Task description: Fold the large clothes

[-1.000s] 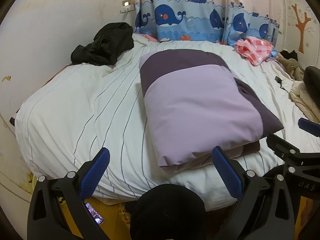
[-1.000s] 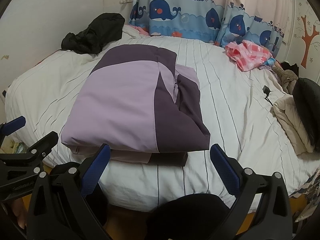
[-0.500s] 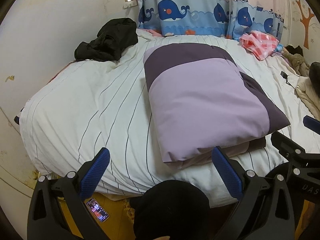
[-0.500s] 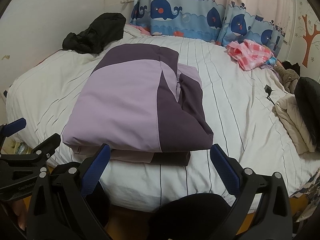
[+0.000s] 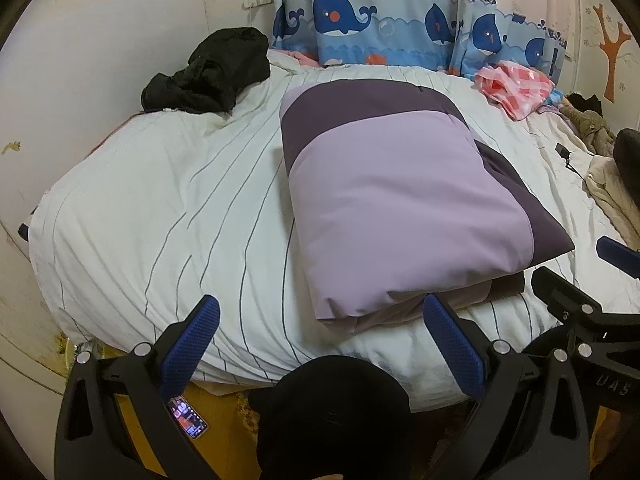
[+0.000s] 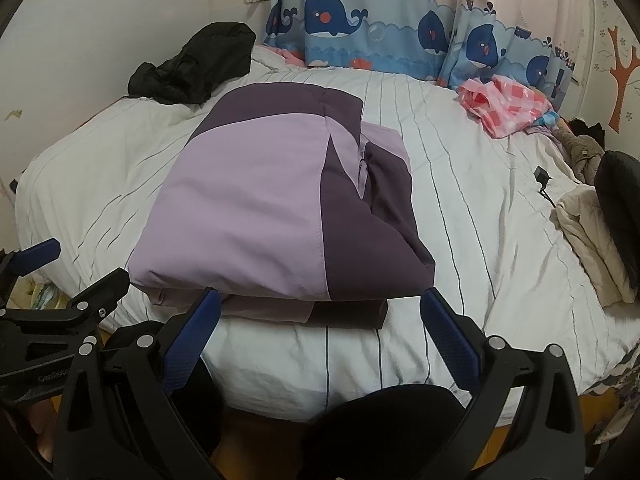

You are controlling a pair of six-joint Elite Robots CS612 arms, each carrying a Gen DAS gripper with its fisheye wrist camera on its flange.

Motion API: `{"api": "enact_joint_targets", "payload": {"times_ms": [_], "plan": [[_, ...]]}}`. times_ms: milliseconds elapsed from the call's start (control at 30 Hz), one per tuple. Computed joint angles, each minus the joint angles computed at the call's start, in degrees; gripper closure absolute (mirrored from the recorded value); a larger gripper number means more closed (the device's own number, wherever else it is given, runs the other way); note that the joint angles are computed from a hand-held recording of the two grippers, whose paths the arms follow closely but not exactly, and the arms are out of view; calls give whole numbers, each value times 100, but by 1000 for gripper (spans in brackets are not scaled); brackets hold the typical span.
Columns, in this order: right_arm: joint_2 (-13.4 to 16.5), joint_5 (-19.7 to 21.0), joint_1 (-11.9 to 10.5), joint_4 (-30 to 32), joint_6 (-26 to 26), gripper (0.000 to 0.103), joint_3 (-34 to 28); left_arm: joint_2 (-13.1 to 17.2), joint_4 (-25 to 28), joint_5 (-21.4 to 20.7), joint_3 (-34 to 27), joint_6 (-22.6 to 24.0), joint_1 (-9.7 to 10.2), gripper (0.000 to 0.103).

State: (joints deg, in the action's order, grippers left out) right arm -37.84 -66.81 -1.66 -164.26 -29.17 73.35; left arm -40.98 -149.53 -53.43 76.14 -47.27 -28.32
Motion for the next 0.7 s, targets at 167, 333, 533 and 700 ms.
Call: {"api": "enact_joint_targets", "payload": {"times_ms": [167, 333, 533, 700], "plan": [[6, 16, -1, 53, -20, 7, -17, 18, 316, -18, -74, -105, 13, 5], [6, 26, -3, 84, -22, 7, -23, 3, 227, -237, -41, -136, 55, 5], [7, 29, -2, 113, -23, 7, -22, -3, 189, -264, -25, -115, 57, 5], [10, 35, -4, 143, -26, 7, -22, -7, 126, -438, -11, -139, 95, 5]]}}
